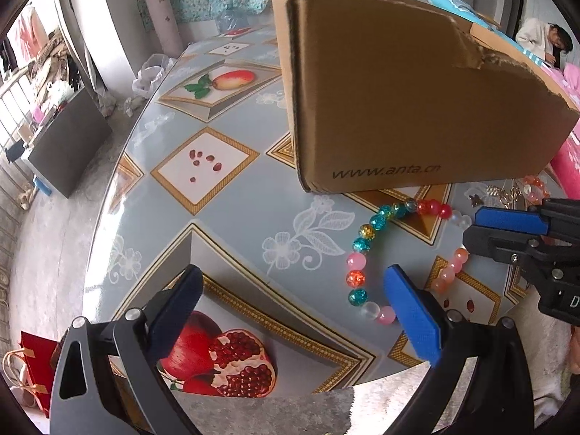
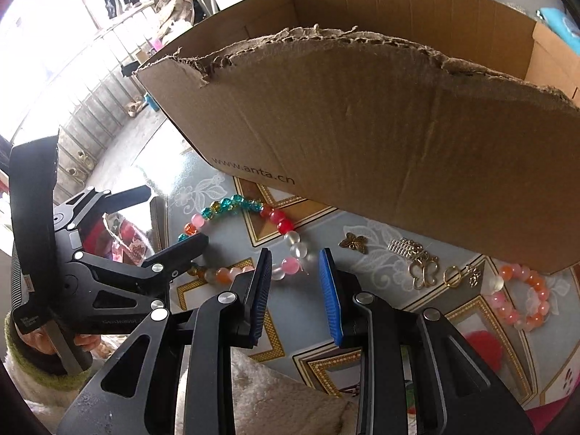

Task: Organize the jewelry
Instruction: 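Move the left gripper down to the multicolour bead bracelet, then close the left gripper on the bead bracelet and lift it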

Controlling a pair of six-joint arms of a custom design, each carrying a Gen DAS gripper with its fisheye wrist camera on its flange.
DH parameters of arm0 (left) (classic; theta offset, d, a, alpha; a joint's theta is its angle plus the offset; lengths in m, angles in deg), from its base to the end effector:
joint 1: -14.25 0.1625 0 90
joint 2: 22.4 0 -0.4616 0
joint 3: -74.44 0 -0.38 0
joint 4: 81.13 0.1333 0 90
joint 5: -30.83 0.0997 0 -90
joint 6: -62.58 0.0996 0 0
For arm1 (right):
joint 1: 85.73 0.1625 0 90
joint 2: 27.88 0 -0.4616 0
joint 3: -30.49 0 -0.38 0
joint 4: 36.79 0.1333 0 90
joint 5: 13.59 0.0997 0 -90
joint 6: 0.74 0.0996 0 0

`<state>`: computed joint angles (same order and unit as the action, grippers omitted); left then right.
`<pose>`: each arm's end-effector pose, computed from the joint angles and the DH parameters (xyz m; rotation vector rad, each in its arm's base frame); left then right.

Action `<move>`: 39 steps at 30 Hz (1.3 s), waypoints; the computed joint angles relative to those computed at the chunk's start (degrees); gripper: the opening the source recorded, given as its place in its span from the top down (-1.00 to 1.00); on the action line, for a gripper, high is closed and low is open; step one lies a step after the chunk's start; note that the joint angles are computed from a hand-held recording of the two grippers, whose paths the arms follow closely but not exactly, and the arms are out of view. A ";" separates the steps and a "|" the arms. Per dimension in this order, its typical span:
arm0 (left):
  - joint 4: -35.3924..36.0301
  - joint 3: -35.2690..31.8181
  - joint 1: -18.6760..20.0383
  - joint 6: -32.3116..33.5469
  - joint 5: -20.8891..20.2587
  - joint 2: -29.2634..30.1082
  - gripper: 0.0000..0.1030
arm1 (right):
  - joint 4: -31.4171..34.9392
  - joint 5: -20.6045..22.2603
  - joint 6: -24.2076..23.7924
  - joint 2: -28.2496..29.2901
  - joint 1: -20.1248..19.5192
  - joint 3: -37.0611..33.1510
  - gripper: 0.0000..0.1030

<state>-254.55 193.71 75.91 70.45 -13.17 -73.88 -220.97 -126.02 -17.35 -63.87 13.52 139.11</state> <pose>-0.0787 -0.5776 0.1321 0.6008 2.2785 -0.4952 0.1927 -0.5902 0.0221 0.5030 -2.6446 0.4767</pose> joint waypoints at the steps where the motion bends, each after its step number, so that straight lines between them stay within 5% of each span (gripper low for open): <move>1: -0.12 -0.01 0.02 -0.02 0.02 0.06 -0.92 | 0.28 0.06 0.17 -0.20 -0.03 -0.10 0.49; 13: -10.36 2.02 -1.20 7.75 2.68 2.36 -0.87 | 1.05 1.32 0.43 -1.96 -1.14 0.73 0.51; 23: -8.99 1.82 -0.29 7.52 -5.04 0.52 -0.10 | 2.73 4.03 0.70 -3.76 -2.51 1.12 0.52; 35: -7.36 0.57 -0.28 7.14 -5.61 1.64 0.64 | 4.07 3.12 -1.22 -3.69 -2.21 -0.16 0.50; 37: -7.71 0.72 -0.29 7.93 -5.85 1.74 0.78 | 3.81 2.12 -2.06 -3.27 -1.62 -0.25 0.57; 39: -8.40 0.73 -0.53 8.47 -5.48 2.20 0.81 | 2.74 -0.23 -3.50 -2.62 -0.79 -0.32 0.84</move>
<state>-262.95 194.43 75.38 78.91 -18.65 -71.68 -218.23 -126.25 -20.86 -66.50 12.73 138.79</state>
